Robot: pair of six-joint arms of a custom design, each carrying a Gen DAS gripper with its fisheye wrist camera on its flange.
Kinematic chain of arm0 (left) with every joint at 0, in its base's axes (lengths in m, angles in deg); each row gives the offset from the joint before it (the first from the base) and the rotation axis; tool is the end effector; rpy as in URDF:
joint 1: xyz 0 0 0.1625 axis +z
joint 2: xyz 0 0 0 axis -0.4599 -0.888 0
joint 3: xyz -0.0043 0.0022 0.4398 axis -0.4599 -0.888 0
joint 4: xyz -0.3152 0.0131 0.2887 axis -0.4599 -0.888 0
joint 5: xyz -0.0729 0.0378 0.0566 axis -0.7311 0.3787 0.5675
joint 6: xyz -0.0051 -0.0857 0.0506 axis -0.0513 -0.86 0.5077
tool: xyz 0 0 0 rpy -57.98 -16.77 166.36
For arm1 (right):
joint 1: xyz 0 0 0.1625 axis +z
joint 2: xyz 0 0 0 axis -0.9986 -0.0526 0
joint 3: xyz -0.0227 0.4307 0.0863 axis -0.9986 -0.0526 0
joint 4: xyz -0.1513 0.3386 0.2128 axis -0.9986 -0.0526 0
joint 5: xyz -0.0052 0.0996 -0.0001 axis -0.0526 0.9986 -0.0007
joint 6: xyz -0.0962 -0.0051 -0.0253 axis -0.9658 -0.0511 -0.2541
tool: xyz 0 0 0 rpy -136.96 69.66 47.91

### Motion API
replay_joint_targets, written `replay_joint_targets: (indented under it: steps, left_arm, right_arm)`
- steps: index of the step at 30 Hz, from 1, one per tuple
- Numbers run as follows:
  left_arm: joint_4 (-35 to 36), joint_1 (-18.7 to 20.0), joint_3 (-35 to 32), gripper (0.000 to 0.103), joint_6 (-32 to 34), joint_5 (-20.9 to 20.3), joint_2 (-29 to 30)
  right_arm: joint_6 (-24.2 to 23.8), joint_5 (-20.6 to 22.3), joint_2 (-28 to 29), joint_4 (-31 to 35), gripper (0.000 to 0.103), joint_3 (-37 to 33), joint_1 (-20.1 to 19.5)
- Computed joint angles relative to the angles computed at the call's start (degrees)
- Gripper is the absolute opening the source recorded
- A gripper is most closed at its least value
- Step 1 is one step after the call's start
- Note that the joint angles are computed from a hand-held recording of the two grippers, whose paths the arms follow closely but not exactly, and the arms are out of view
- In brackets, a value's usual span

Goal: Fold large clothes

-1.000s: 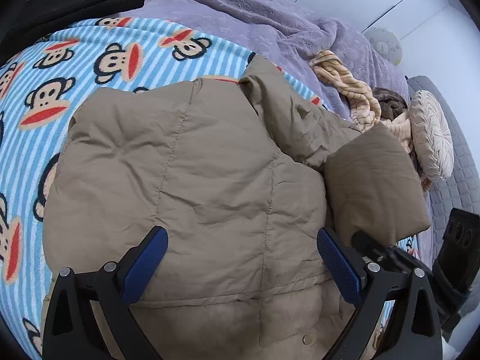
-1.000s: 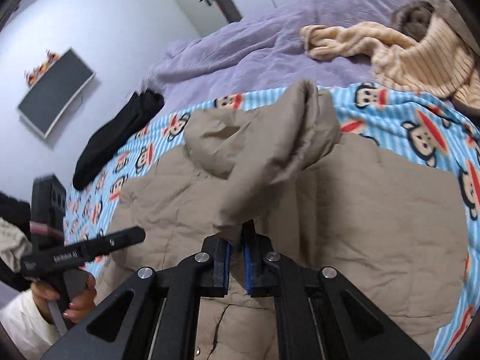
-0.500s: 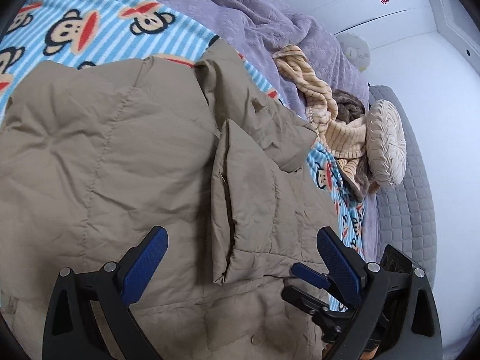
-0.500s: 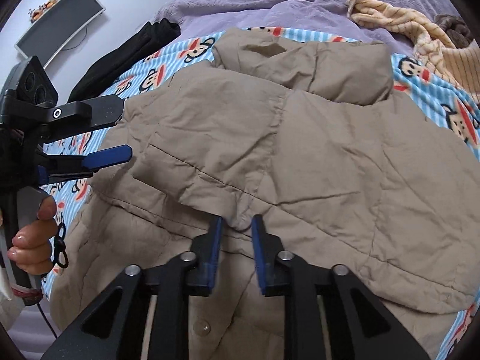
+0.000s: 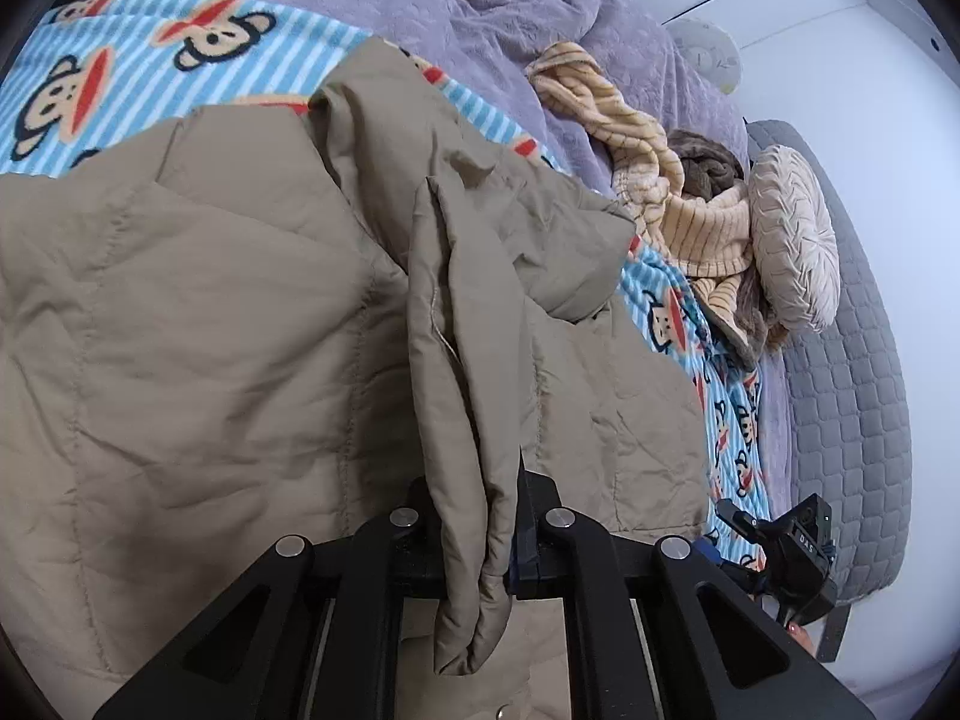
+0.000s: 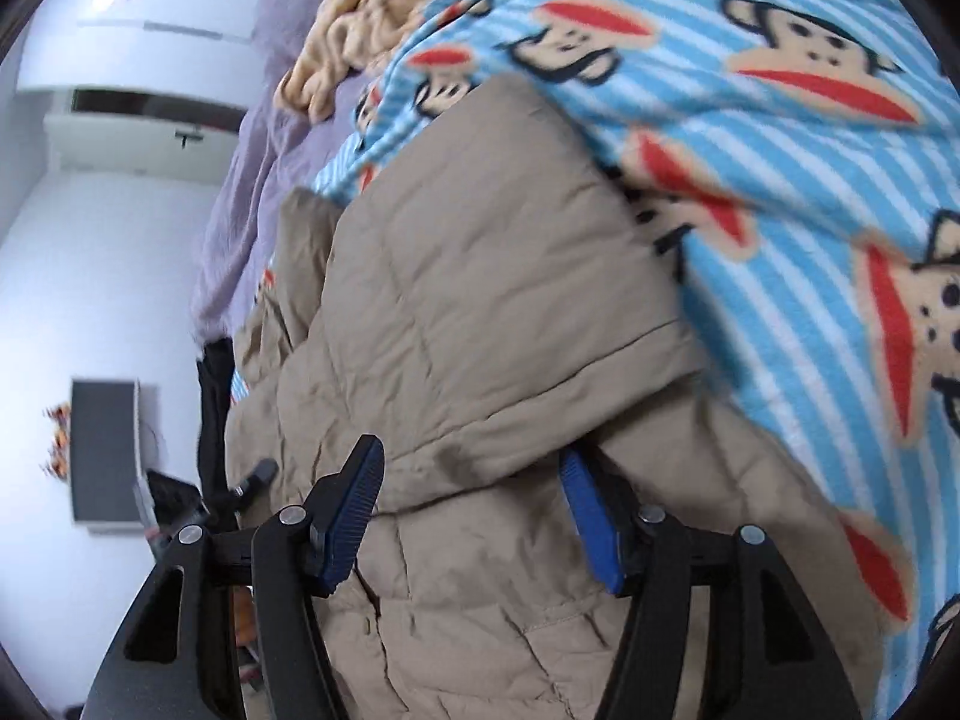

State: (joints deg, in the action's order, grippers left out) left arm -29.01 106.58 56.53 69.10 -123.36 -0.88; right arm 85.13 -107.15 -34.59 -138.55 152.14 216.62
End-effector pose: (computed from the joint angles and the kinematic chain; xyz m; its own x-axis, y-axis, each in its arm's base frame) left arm 0.0434 -0.5277 0.4446 -0.9786 0.1882 -0.0831 0.1983 0.9705 -0.1369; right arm 0.3543 -0.3013 0.0298 -0.8164 0.5498 -0.1766 0.5368 0.6099 -0.5830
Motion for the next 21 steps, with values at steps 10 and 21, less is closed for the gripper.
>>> replay_joint_targets:
  steps: [10,21]
  left_arm:
    - [-0.83,2.58,2.19,0.012,2.67,9.35,-3.70]
    - [-4.52,0.72,5.05,0.016,1.93,16.90,-5.94]
  right_arm:
    - [-6.52,1.30,0.24,-8.71,0.066,0.28,-3.72]
    - [-8.87,2.85,2.10,-5.28,0.051,-0.30,-7.85]
